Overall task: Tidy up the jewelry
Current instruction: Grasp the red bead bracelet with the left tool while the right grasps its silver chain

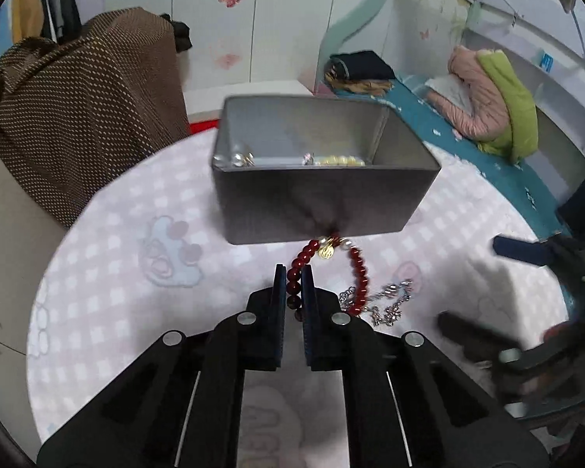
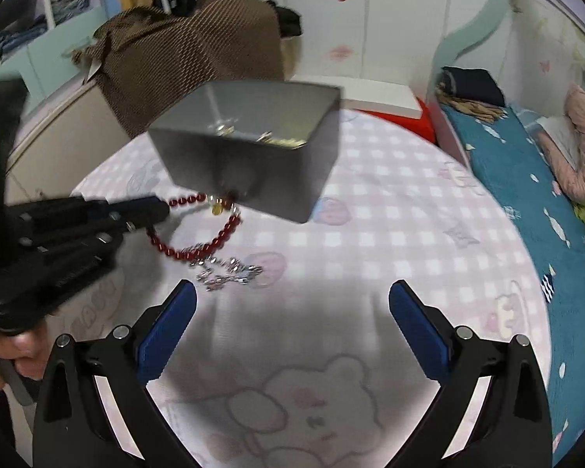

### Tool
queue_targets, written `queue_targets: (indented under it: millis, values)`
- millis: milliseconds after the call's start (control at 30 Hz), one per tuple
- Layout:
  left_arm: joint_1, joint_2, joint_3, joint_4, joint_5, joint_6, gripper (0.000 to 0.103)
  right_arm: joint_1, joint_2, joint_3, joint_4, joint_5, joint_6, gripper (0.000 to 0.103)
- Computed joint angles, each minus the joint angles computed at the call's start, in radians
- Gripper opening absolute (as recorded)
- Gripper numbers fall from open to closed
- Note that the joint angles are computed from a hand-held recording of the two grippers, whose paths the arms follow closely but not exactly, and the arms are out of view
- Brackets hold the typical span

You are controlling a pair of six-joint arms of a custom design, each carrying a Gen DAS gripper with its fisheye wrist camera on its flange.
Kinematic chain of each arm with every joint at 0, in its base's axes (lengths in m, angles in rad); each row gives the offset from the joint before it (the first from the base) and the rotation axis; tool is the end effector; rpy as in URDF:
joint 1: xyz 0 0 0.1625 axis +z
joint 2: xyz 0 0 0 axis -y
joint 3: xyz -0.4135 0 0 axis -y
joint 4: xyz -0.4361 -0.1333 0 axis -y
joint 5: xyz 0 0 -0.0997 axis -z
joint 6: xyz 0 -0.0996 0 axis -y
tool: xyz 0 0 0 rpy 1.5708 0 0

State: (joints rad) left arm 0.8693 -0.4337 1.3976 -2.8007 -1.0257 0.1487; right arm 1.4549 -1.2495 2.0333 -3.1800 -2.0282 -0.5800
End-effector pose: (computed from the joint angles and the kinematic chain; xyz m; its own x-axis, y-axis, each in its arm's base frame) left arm -0.3379 -0.6865 -0.0779 -0.6407 0.5520 -0.5337 0.7256 0.6625 -0.1859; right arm 0.0225 -0.5792 0.2596 -0.7570 -0.0128 0.6532 -0.4022 0.7970 -0.4505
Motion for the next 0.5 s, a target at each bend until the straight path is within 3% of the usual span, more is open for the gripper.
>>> queue_targets:
  millis: [333, 400, 467, 500]
  values:
    - [-0.021, -0.090, 0.112, -0.118, 0.025, 0.005, 0.007, 0.018, 0.107, -0.076, 0.025, -0.003, -0.045, 0.091]
    - [-0.018, -0.094, 0.116, -0.117, 0.026, -0.001, 0.007, 0.029, 0.135, -0.079, -0.028, -0.032, -0.093, 0.083]
    - [-0.019, -0.098, 0.123, -0.116, 0.029, -0.009, 0.007, 0.032, 0.135, -0.076, -0.043, -0.023, -0.096, 0.054]
    - [-0.018, -0.101, 0.127, -0.114, 0.025, -0.013, 0.007, 0.034, 0.133, -0.074, -0.045, -0.019, -0.101, 0.047]
